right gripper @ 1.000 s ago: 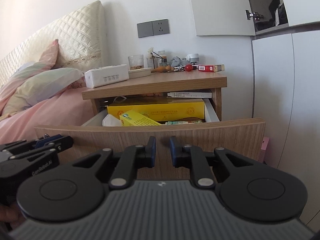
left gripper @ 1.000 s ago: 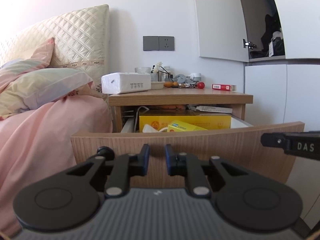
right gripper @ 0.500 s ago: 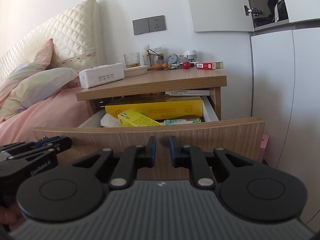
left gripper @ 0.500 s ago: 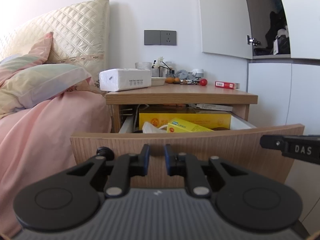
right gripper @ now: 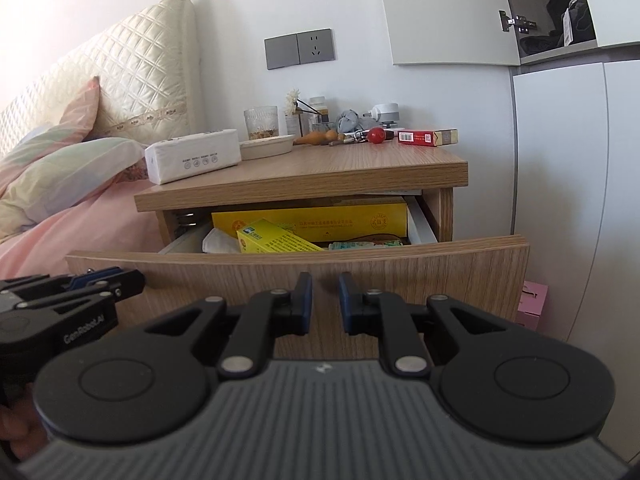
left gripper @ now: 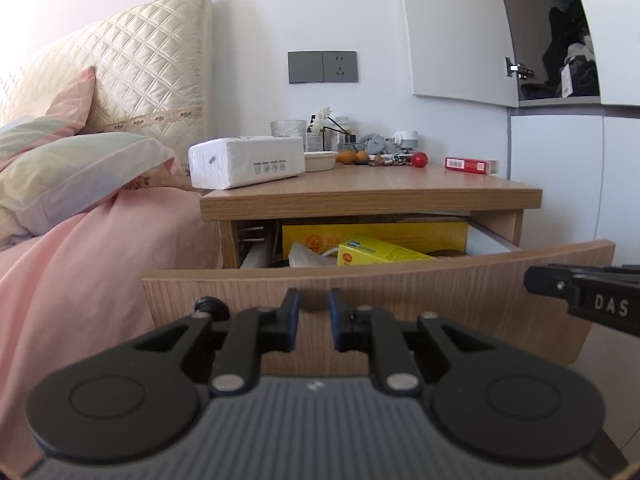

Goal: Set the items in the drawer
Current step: 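Push the drawer front inward with the closed left tool while the right tool pushes too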

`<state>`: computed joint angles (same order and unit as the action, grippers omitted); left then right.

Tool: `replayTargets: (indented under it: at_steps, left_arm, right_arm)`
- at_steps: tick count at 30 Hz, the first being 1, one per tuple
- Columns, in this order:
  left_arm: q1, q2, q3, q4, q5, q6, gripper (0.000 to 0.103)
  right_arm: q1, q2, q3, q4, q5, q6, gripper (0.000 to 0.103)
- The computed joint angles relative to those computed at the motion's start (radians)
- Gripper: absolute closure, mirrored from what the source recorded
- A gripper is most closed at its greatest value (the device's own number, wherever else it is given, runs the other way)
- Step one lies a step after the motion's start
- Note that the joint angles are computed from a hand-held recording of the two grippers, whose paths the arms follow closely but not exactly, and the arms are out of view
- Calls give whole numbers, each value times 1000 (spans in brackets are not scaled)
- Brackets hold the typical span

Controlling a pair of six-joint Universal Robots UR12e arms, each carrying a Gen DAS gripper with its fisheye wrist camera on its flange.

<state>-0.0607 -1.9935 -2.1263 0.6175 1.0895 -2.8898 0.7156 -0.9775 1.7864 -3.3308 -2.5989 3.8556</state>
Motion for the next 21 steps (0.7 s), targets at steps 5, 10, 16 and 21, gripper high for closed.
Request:
replayTargets:
  at_steps: [5,10,16,21]
  left_arm:
    - [-16,-19,28,-1,25,9,85]
    - [-36,-35,58,-23,54,36,85]
    - [-56,-56,95,-39,78,39,85]
    - [-70,-71,127,-59,95,52,85]
  right_arm:
    - [-17,6,-4,-26,15,-28,86]
    - [-34,14,-10,-53,27,-62,86]
    - [-57,24,-19,-84,45,-87,86]
    - [-74,38,-27,-122,54,-121,86]
